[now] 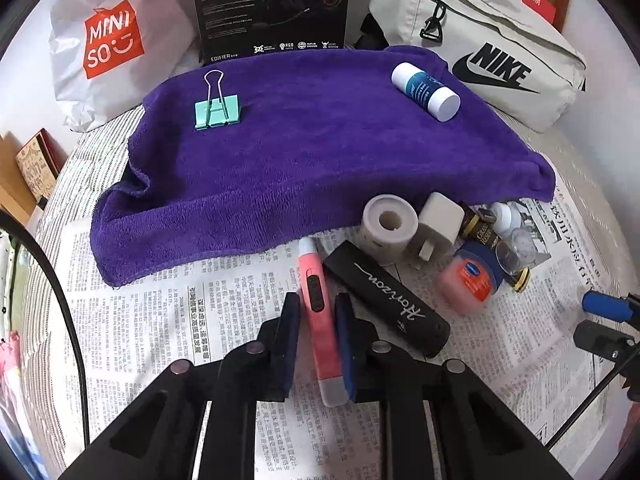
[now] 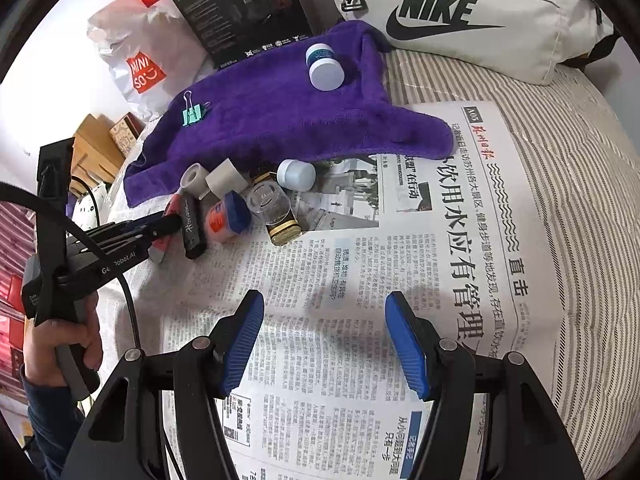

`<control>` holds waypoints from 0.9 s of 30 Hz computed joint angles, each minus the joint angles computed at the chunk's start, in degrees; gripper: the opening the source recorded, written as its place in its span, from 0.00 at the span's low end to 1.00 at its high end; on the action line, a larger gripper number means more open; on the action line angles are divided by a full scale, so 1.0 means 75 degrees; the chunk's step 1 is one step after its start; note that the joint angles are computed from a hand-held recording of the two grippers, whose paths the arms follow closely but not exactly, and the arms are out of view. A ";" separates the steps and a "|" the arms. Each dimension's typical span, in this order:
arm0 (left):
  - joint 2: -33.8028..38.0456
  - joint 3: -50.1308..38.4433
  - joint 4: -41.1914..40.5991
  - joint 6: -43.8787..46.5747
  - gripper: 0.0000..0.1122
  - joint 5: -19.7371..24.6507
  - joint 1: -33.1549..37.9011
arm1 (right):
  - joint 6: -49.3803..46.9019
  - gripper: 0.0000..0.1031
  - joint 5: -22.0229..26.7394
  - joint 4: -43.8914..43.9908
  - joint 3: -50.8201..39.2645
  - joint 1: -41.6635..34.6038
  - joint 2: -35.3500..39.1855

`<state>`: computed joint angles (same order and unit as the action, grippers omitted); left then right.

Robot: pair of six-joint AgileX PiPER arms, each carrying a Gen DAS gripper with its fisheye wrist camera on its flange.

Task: Organize rigid objects
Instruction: 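Grasp the pink highlighter with the left tool, then grasp the clear round cap with the right tool while the left tool holds the highlighter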

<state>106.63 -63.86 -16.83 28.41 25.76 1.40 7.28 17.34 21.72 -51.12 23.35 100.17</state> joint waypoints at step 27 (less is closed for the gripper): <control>0.0050 0.0127 -0.1516 0.1883 0.11 0.0140 0.0890 | 0.1367 0.37 0.0061 -0.2574 -0.2462 0.0628 0.1780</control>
